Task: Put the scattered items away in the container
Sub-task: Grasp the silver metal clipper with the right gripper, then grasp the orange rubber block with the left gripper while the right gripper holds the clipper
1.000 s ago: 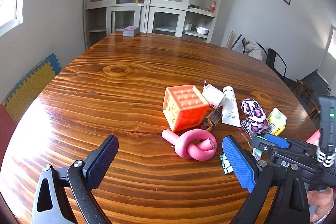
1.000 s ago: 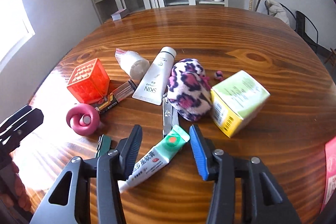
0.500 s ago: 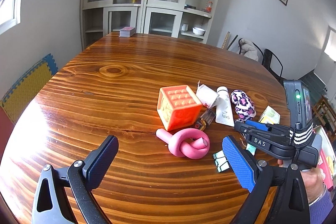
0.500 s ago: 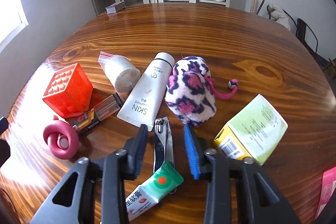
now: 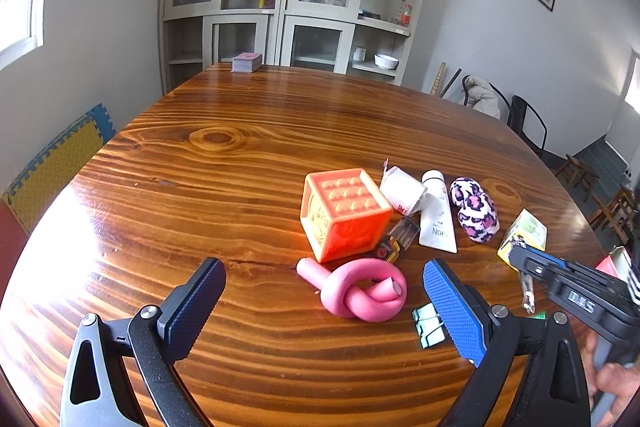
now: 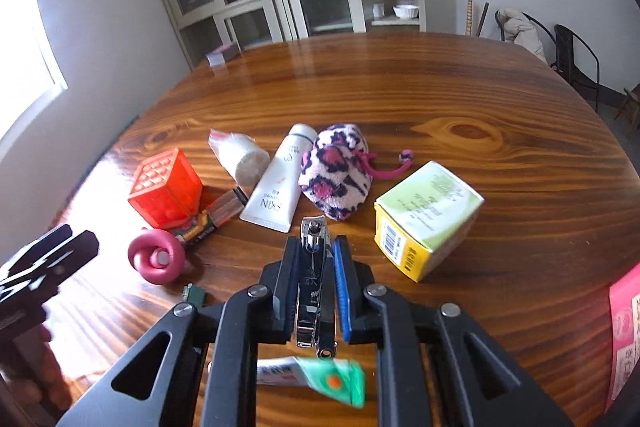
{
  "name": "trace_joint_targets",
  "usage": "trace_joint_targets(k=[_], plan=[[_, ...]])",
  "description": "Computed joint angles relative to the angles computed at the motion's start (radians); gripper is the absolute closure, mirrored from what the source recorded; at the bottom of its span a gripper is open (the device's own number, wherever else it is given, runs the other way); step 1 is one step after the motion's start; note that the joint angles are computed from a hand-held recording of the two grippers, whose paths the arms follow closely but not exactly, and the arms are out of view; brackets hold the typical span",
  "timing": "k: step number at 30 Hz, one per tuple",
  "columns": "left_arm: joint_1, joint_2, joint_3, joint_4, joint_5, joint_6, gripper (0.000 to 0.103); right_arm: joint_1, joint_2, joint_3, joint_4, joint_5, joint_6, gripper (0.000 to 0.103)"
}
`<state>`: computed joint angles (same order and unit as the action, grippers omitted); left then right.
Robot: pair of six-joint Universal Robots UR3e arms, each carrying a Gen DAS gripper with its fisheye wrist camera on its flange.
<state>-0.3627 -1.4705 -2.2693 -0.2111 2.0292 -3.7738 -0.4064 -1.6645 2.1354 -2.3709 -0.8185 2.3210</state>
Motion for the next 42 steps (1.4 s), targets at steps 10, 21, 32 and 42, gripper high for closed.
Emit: trace_joint_targets(k=[10, 21, 32, 42], plan=[[0.038, -0.237, 0.268, -0.114, 0.043, 0.011, 0.002, -0.111, -0.072, 0.015, 0.163, 0.117, -0.081, 0.085], [0.157, -0.327, 0.279, -0.075, -0.118, 0.044, 0.042, -0.169, -0.08, 0.019, 0.199, 0.144, -0.11, 0.085], [0.093, -0.22, 0.215, -0.025, -0.058, 0.04, 0.048, -0.218, -0.096, 0.04, 0.237, 0.202, -0.15, 0.085], [-0.016, -0.189, 0.245, -0.009, -0.01, 0.011, 0.048, -0.364, -0.199, 0.055, 0.495, 0.284, -0.313, 0.085]])
